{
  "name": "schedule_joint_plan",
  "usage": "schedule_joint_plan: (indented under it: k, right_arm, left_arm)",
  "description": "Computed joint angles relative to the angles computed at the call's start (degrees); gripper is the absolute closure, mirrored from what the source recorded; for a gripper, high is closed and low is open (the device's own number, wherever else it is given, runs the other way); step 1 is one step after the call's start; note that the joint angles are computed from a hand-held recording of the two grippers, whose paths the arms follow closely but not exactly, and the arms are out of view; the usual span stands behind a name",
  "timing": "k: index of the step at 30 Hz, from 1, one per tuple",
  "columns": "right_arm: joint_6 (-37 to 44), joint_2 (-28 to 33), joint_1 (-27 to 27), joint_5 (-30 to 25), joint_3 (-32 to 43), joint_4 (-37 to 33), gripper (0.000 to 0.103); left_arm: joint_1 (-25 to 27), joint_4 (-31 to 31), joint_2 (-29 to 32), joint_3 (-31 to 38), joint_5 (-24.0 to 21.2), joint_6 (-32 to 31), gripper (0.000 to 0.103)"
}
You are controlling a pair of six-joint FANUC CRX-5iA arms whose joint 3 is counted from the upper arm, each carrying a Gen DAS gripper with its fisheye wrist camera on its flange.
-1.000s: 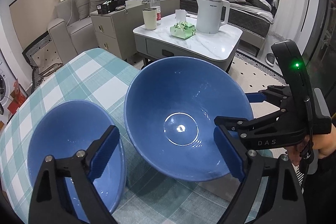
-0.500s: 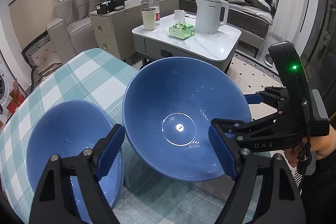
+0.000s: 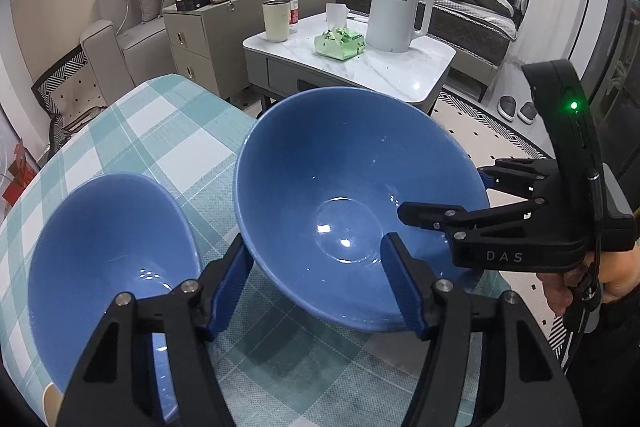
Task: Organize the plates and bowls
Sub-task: 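Close both grippers on opposite rims of the blue bowl, then lift the blue bowl off the tablecloth with both grippers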
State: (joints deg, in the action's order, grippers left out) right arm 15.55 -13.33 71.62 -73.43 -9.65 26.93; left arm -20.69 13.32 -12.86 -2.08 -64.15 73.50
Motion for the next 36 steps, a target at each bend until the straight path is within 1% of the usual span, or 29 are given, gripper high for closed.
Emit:
schedule_joint_plan:
  k: [4,7,9,12,15,18,21,27,36]
  right_arm:
    - [-0.54,-0.57,0.01,0.56,-0.48,0.30,0.048]
    - [-1.06,-0.96,0.20,0.77,-0.81,0.92,0.049]
    - [-1.29,-1.18,0.35,0.87,-0.94,1.25,0.050]
    - [-2.25,-1.76,0.55,1.34,-1.59,2.21,0.058]
    - [-2.65,-2.27,0.60,1.88,-2.05,2.60,0.064]
    - [-2.96,-2.59,0.65,2.46,-2.34,2.88,0.070]
    - [-2.92,-2.69,0.91,2.96,-2.48,3.57,0.072]
    - [-3.13,-2.66,1.21,2.88,-2.55,4.28,0.073]
    - [-4.14,-2.12,2.25,2.67,-2.57,7.38,0.073]
  left_arm:
    - [0.14,0.05,0.01,-0.02,0.10,0.47,0.042]
    - [0.38,-0.17,-0.25,-0.09,0.38,0.98,0.046]
    - [0.63,-0.30,-0.26,-0.10,0.36,1.28,0.053]
    - [0.81,-0.98,-0.22,0.10,0.21,2.37,0.064]
    - [1.27,-0.61,-0.42,-0.22,0.45,2.25,0.070]
    - [1.31,-0.76,-0.48,-0.26,0.56,2.15,0.072]
    - [1.56,-0.36,-0.54,-0.35,0.73,1.56,0.072]
    - [1.64,-0.26,-0.46,-0.21,0.56,1.33,0.072]
    - [1.52,-1.23,-1.17,-0.23,1.36,2.47,0.072]
